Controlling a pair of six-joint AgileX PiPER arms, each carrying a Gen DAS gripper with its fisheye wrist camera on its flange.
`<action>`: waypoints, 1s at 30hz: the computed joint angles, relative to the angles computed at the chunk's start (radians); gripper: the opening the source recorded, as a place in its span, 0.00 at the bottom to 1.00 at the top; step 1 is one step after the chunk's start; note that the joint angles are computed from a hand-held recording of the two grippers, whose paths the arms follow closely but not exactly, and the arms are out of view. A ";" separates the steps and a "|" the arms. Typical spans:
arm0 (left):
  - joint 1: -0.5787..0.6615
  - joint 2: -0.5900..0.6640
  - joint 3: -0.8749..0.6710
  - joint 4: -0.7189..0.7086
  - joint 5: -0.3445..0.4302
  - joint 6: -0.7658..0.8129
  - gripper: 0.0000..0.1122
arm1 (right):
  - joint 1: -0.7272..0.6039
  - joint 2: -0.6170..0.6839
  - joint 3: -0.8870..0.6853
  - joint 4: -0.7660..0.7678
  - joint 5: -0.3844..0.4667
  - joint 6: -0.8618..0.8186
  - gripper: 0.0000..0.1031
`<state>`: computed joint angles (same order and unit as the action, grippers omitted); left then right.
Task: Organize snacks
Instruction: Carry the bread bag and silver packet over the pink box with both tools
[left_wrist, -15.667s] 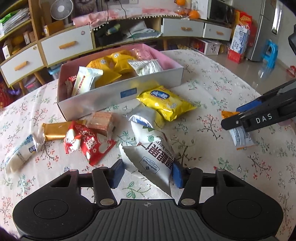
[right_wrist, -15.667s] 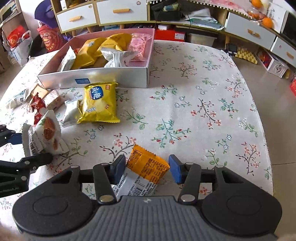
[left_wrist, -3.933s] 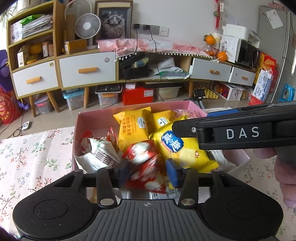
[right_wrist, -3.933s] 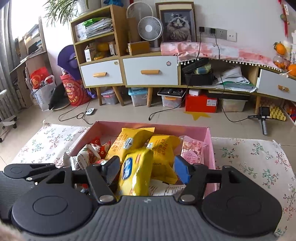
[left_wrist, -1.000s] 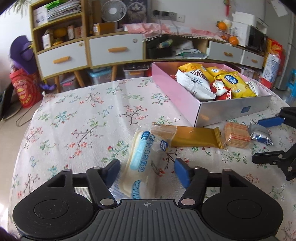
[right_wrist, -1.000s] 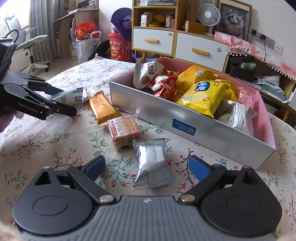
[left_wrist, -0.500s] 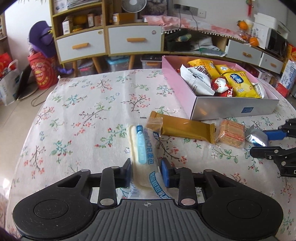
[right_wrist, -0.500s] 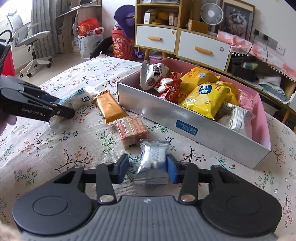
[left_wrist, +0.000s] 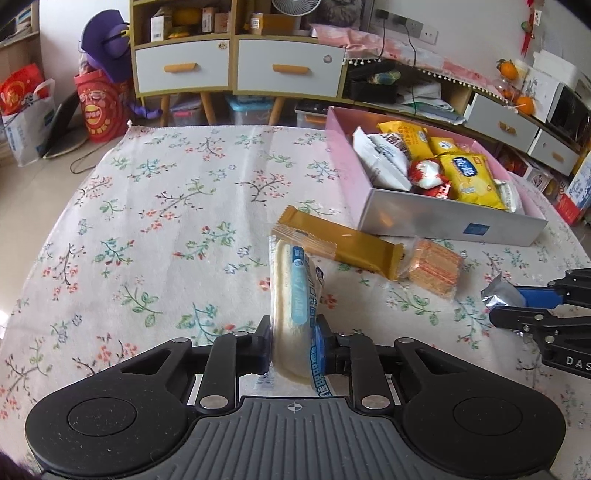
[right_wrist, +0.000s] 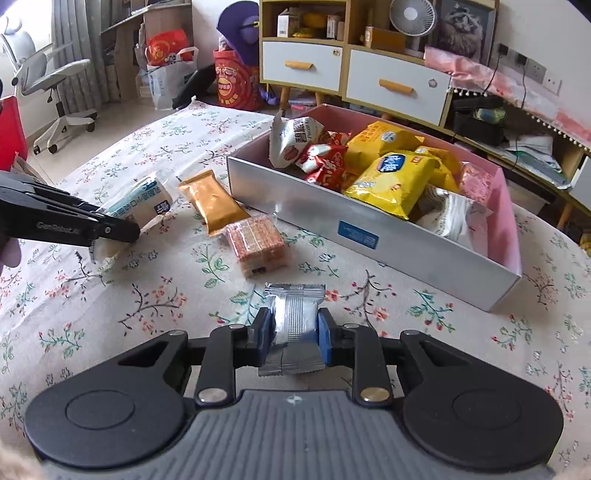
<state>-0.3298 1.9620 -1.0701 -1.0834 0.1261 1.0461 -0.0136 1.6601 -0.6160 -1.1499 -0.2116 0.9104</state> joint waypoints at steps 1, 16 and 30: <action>-0.004 -0.006 0.007 -0.026 -0.001 0.025 0.17 | -0.003 -0.003 0.002 -0.012 0.002 0.011 0.23; -0.020 -0.063 0.036 -0.200 0.036 0.158 0.17 | -0.070 -0.071 0.033 -0.190 -0.032 0.178 0.23; -0.038 -0.072 -0.005 -0.176 0.085 0.097 0.17 | -0.109 -0.126 0.008 -0.156 -0.050 0.234 0.23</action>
<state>-0.3675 1.8904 -1.0752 -1.2597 0.2108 1.1434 -0.1224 1.5346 -0.6076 -1.3056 -0.2619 1.1439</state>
